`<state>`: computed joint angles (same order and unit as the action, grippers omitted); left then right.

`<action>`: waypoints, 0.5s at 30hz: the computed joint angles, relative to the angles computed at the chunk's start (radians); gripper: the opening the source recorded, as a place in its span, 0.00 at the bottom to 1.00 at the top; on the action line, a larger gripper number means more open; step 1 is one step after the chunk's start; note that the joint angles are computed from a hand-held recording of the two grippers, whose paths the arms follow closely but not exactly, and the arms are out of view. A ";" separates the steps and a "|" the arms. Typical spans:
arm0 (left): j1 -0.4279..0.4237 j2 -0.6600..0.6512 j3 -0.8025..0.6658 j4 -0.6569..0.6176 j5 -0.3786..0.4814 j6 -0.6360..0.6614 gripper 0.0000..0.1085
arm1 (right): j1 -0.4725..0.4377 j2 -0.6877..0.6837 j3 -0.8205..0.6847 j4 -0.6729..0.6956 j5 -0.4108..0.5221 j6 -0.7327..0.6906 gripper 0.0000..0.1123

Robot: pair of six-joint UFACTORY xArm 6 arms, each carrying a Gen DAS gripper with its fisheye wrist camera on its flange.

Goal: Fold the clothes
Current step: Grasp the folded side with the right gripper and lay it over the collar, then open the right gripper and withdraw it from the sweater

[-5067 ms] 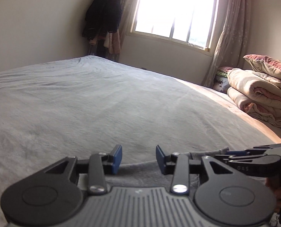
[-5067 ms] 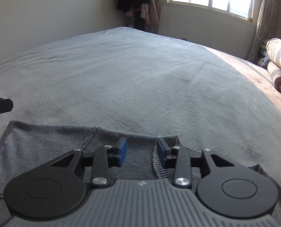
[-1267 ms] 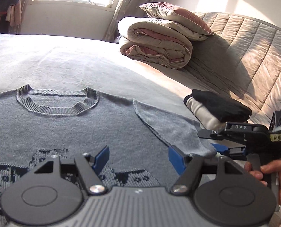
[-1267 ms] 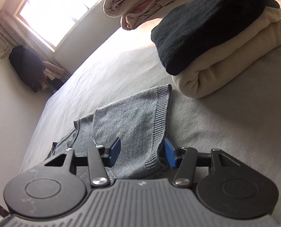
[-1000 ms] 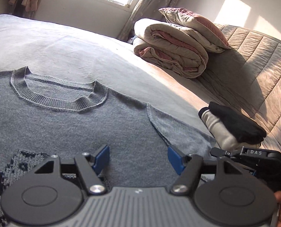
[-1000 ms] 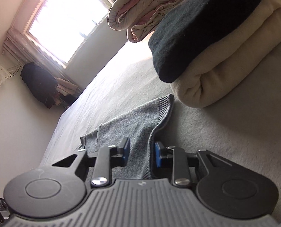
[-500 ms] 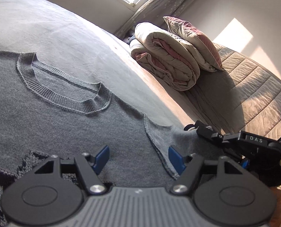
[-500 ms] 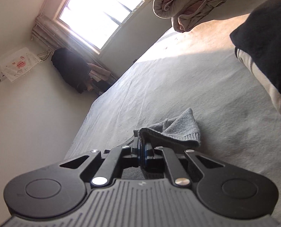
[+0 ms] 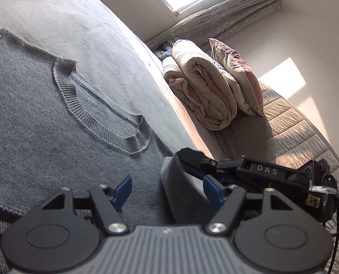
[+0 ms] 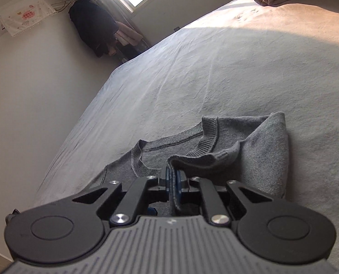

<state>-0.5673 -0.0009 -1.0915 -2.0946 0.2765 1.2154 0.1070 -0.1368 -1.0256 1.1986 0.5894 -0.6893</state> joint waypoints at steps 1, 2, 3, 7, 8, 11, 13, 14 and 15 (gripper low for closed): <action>0.004 0.002 0.003 0.005 0.006 -0.011 0.65 | 0.002 0.002 -0.004 0.014 0.017 -0.008 0.13; 0.006 0.003 0.004 0.006 0.006 -0.013 0.65 | 0.005 0.009 -0.013 0.031 0.030 -0.018 0.14; 0.004 0.005 0.003 0.009 0.004 -0.016 0.65 | 0.008 0.014 -0.023 0.037 0.032 -0.019 0.14; -0.031 0.024 -0.022 0.106 -0.066 -0.067 0.64 | 0.015 0.002 -0.015 0.007 -0.030 -0.015 0.19; -0.042 0.029 -0.029 0.131 -0.088 -0.078 0.64 | 0.016 -0.007 -0.002 -0.015 -0.063 -0.011 0.23; -0.073 0.048 -0.048 0.220 -0.155 -0.115 0.64 | -0.017 -0.043 0.050 -0.020 -0.101 -0.071 0.34; -0.091 0.062 -0.059 0.275 -0.198 -0.139 0.62 | -0.060 -0.071 0.083 -0.018 -0.062 -0.106 0.34; -0.099 0.070 -0.066 0.293 -0.219 -0.146 0.60 | -0.082 -0.091 0.103 -0.016 -0.031 -0.134 0.34; -0.105 0.077 -0.071 0.311 -0.237 -0.154 0.59 | -0.105 -0.111 0.123 -0.015 0.000 -0.163 0.34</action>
